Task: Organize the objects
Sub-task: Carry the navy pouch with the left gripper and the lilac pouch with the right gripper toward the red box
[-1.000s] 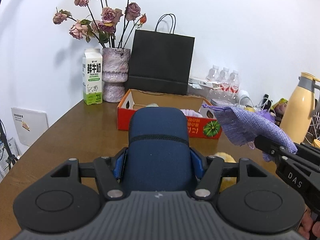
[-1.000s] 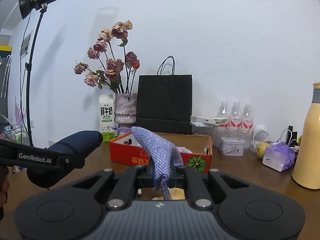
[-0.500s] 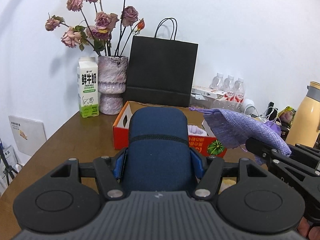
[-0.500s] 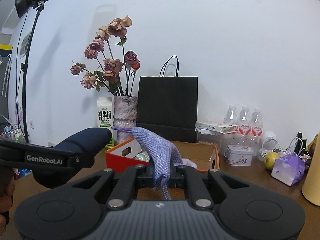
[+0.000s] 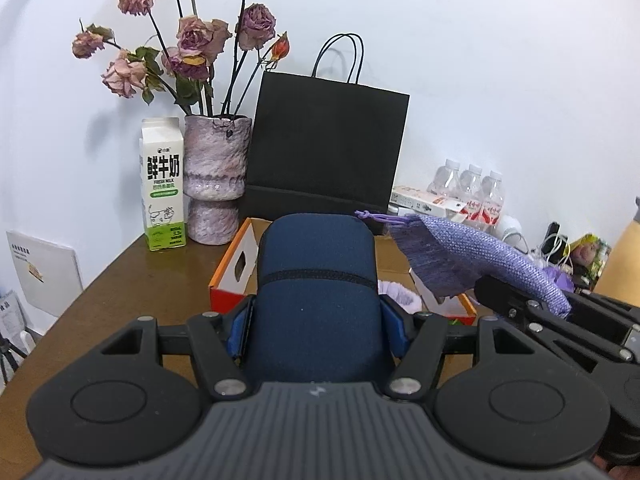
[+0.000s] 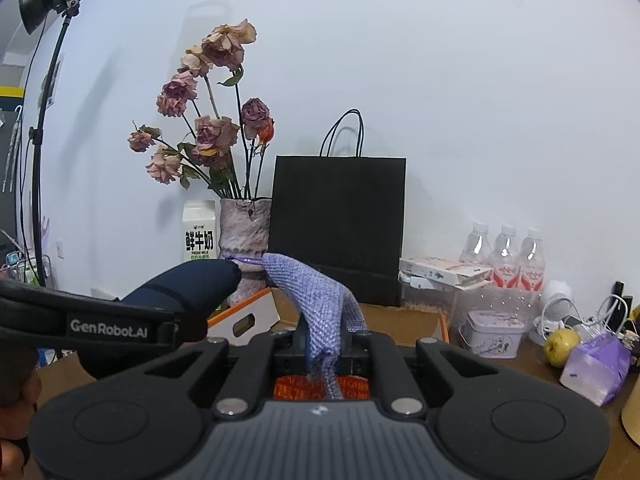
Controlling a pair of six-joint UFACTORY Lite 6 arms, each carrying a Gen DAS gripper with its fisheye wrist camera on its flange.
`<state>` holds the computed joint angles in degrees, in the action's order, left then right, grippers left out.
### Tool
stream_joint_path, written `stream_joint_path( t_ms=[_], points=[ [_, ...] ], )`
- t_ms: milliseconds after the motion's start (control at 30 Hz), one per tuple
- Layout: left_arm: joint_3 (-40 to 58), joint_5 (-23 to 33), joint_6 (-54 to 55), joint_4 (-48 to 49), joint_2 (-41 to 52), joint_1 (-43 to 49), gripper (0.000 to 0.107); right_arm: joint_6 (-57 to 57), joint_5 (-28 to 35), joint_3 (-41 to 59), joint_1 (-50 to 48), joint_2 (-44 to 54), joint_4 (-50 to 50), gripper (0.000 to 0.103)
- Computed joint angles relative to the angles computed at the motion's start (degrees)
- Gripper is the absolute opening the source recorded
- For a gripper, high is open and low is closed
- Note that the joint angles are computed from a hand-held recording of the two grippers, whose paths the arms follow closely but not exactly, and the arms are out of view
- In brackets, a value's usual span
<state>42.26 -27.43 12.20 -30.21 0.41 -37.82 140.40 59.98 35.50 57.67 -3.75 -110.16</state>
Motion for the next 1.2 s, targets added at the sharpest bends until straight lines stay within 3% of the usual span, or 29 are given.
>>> stream_joint_path(
  t_ms=[700,1200],
  points=[
    [29.9,5.85,-5.5,5.99,24.6,6.08,0.065,5.82,-17.57,15.37,-22.75,11.4,-20.52,0.008],
    [51.58,11.71,4.71,-2.84,41.65,7.37,0.065,11.43,-28.8,28.79,-33.43,24.67,-28.92,0.008]
  ],
)
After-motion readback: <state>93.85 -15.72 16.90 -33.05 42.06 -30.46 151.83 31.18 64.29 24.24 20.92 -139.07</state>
